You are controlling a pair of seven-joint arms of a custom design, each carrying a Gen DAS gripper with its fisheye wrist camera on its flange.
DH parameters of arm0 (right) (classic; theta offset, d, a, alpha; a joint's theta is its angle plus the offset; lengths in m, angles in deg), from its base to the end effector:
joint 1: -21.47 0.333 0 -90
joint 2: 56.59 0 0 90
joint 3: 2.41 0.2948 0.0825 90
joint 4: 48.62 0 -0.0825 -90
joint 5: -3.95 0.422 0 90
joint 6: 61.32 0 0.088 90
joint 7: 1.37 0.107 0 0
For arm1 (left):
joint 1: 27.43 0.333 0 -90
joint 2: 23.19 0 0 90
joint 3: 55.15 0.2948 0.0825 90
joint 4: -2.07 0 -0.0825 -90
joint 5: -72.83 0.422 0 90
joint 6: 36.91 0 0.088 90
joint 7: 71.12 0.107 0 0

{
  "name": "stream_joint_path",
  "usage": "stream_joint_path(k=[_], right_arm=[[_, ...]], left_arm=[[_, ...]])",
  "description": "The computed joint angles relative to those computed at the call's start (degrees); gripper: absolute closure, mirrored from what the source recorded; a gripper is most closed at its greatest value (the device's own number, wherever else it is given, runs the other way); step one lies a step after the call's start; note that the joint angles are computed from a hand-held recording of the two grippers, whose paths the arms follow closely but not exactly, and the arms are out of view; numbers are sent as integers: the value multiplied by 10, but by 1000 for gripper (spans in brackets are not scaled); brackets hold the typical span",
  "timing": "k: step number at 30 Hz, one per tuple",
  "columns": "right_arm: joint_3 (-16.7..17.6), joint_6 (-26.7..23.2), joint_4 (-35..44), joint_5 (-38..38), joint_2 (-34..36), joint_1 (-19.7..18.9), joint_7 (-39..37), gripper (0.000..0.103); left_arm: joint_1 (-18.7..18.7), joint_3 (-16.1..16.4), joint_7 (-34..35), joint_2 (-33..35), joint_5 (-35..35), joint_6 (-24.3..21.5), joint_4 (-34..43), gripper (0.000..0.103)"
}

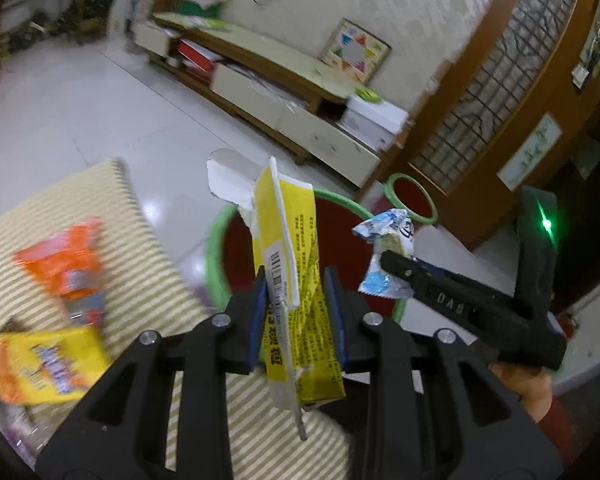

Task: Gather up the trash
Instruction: 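Drop the yellow strip and white wrapper into the red bucket with both tools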

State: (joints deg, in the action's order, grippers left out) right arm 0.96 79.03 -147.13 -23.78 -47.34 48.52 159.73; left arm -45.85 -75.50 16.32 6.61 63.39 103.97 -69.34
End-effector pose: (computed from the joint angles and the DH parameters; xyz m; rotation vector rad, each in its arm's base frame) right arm 0.5942 0.3460 0.5180 -1.3588 2.1128 -0.4422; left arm 0.6493 -0.4314 0.5387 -1.5544 2.4311 -1.1769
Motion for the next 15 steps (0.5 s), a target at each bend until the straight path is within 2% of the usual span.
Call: stream_joint_path(k=[1, 3, 4, 9, 13, 15], right_arm=[[-1, -3, -6, 0, -4, 0, 10, 63], [0, -14, -10, 0, -9, 0, 22, 43], [0, -17, -15, -1, -14, -1, 28, 41], [10, -56, -7, -31, -23, 4, 37, 38], [23, -78, 28, -55, -11, 18, 16, 31], [28, -84, 56, -61, 5, 29, -6, 28]], left_arm=[[-12, 4, -6, 28, 12, -23, 39, 71], [-26, 11, -16, 55, 28, -43, 78, 25], [-25, 11, -18, 53, 27, -30, 71, 22], [7, -4, -12, -7, -7, 18, -25, 22], [22, 13, -30, -118, 4, 99, -167, 19], [29, 21, -35, -174, 13, 135, -232, 13]])
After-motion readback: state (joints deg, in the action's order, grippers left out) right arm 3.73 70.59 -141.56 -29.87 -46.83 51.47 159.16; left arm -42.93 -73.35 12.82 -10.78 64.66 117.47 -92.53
